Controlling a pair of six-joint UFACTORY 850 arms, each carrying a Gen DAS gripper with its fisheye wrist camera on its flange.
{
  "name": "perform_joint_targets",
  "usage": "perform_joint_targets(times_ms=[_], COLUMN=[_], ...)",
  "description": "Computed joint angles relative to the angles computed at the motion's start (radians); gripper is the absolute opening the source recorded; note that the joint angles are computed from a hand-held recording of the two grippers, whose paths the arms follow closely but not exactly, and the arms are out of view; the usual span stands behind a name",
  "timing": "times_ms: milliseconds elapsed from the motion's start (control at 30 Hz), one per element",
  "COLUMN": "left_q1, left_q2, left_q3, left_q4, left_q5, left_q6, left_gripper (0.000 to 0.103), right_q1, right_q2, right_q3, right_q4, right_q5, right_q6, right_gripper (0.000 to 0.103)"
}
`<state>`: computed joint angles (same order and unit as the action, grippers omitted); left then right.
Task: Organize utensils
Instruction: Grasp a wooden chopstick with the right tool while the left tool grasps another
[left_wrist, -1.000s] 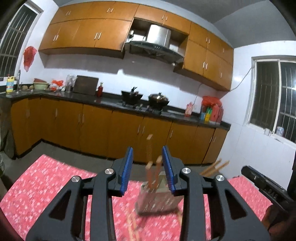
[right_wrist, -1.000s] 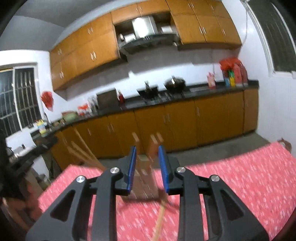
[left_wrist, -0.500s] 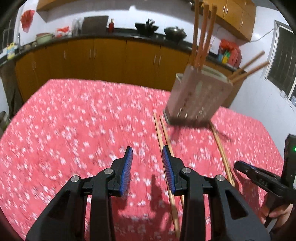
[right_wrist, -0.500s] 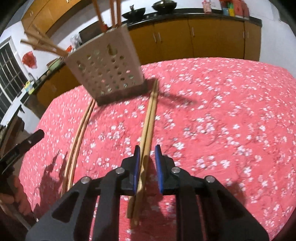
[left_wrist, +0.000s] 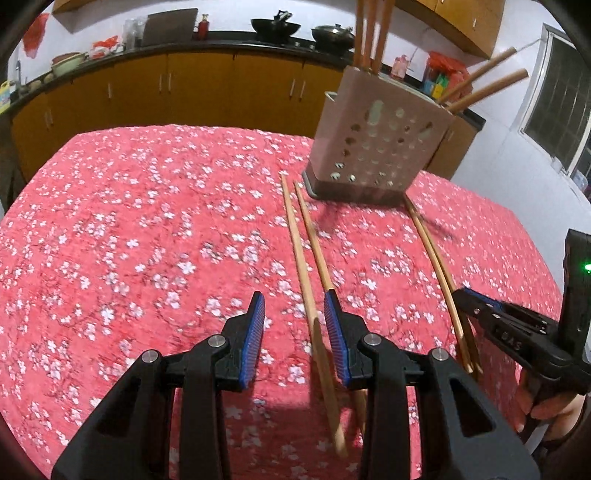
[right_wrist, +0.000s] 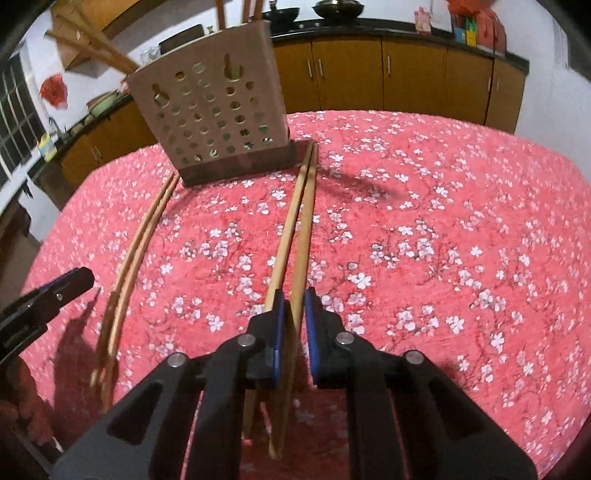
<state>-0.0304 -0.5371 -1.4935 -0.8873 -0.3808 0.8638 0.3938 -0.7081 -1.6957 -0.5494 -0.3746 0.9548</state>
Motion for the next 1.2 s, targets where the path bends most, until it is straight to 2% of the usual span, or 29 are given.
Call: perform_joint_targets(times_ms=[33, 233, 333, 433, 467, 767, 867, 967, 1200], left_q1=[-0.002, -0.011, -0.021, -0.038, -0.044, -0.007, 0.008, 0.009, 0.012], left_q2=[-0.001, -0.006, -0.013, -0.022, -0.018, -0.072, -0.081, -0.077, -0.070], left_q3=[0.001, 0.000, -0.008, -0.014, -0.005, -0.081, -0.093, -0.077, -0.070], left_q4=[0.006, 0.045, 0.105, 0.239, 0.272, 0.564, 0.557, 0.540, 0.508], left_q5=[-0.002, -0.015, -0.014, 0.008, 0.038, 0.074, 0.073, 0.097, 0.092], left_q6=[-0.001, -0.021, -0.063, -0.172, -0.195, -0.517, -0.521, -0.495, -0.469], left_gripper=[0.035, 0.031, 0.024, 0.013, 0.009, 0.008, 0.008, 0.008, 0.009], right_q1=[0.003, -0.015, -0.020, -0.015, -0.014, -0.018, -0.012, -0.014, -0.013], right_q2=[-0.003, 0.000, 0.011, 0.010, 0.009, 0.019, 0.017, 0.016, 0.016], right_q3=[-0.004, 0.005, 0.021, 0.022, 0.021, 0.039, 0.040, 0.038, 0.038], right_q4=[-0.021, -0.127, -0.139, -0.167, -0.170, -0.182, -0.237, -0.232, -0.234], right_q5=[-0.011, -0.041, -0.035, -0.043, -0.044, -0.022, -0.032, -0.032, -0.037], right_q6=[0.010, 0.178, 0.194, 0.213, 0.213, 0.215, 0.263, 0.257, 0.257], right_gripper=[0.009, 0.008, 0.008, 0.008, 0.008, 0.008, 0.008, 0.008, 0.008])
